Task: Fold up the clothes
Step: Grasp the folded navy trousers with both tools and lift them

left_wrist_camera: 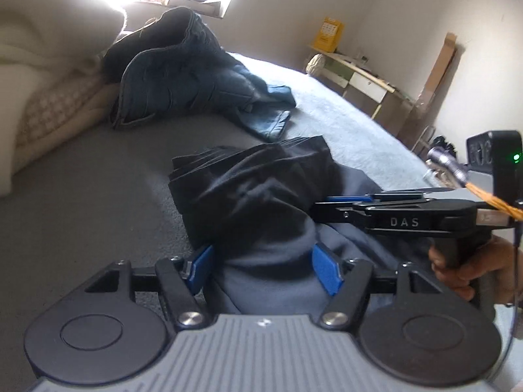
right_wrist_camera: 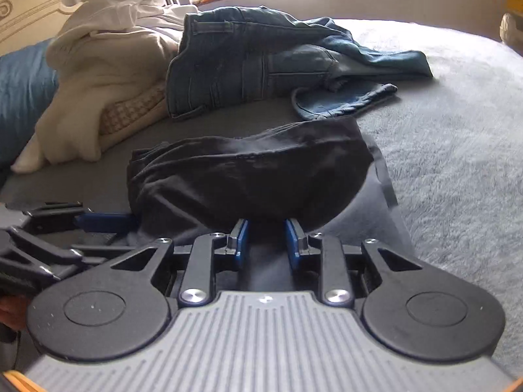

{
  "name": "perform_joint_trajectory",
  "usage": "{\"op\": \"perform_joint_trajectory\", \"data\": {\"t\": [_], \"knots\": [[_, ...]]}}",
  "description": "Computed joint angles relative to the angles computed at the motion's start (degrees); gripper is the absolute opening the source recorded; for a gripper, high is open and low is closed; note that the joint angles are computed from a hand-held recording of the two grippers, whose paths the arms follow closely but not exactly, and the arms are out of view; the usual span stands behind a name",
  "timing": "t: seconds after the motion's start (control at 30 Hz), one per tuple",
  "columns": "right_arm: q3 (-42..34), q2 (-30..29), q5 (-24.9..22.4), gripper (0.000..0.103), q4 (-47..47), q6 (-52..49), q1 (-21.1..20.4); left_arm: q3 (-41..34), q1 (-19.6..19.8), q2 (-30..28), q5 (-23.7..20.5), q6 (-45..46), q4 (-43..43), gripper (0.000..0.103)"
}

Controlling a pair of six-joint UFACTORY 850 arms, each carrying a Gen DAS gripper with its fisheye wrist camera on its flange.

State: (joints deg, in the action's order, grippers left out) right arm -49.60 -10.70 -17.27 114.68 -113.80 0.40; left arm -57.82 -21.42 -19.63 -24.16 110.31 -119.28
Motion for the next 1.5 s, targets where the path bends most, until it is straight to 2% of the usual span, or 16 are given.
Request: {"op": "perform_joint_trajectory", "data": {"t": [0.07, 0.13, 0.2, 0.3, 0.4, 0.5, 0.63, 0.7, 0.83, 0.9, 1.03, 1.1, 1.27, 1.33, 1.5], "knots": [[-0.12, 1.01, -1.88, 0.027, -4.32, 4.30, -1.31, 0.48, 1.37, 0.46, -1.94, -3.04, 0.81, 0.069], [0.64, 2.43, -4.80, 0.036, -2.78, 4.20, -3.69, 0.56, 2.91, 0.45, -3.54, -6.84, 1.78, 0.072], [0.23, 2.79, -6.66, 0.055, -4.41, 7.82, -6.54, -0.14, 4.73, -0.50, -5.47, -12.66, 4.54, 0.074], [-2.14, 0.96, -8.60, 0.063, -9.92, 17.87, -10.67, -3.00, 7.53, -3.97, -11.48, -22.46, 11.13, 0.074], [-5.22, -3.81, -17.17, 0.064, -18.46, 33.05, -15.44, -5.90, 9.25, -7.29, -17.56, -27.07, 13.80, 0.075], [-9.51, -10.59, -27.61, 0.065, -26.60, 44.16, -17.74, -9.17, 9.85, -10.32, -21.52, -31.25, 17.29, 0.075], [-12.43, -14.96, -36.20, 0.071, -26.68, 43.68, -18.21, -12.67, 9.77, -13.16, -23.89, -33.88, 20.41, 0.073], [-14.06, -16.74, -39.32, 0.071, -27.16, 44.82, -18.22, -13.96, 9.55, -14.21, -24.51, -34.23, 21.00, 0.066], [-16.91, -18.50, -41.30, 0.066, -28.92, 45.29, -17.01, -17.12, 9.21, -16.97, -24.64, -37.32, 21.68, 0.047], [-18.14, -19.01, -41.06, 0.051, -30.88, 45.42, -16.10, -17.40, 9.16, -17.63, -24.84, -37.08, 20.73, 0.039], [-19.13, -19.56, -40.04, 0.033, -32.36, 46.26, -14.81, -17.25, 8.80, -18.09, -24.96, -34.66, 18.52, 0.033], [-18.51, -18.84, -39.21, 0.023, -32.01, 45.26, -14.43, -16.49, 8.66, -17.80, -25.20, -33.01, 16.67, 0.027], [-14.84, -14.86, -37.35, 0.016, -28.62, 40.63, -14.08, -13.89, 8.71, -16.69, -27.36, -29.36, 11.66, 0.018], [-13.21, -12.74, -36.67, 0.015, -27.26, 39.48, -14.02, -13.99, 9.44, -17.09, -31.83, -28.57, 13.78, 0.017], [-8.82, -5.13, -33.16, 0.014, -25.11, 38.33, -12.94, -11.11, 10.52, -15.08, -38.36, -24.23, 10.74, 0.016]]}}
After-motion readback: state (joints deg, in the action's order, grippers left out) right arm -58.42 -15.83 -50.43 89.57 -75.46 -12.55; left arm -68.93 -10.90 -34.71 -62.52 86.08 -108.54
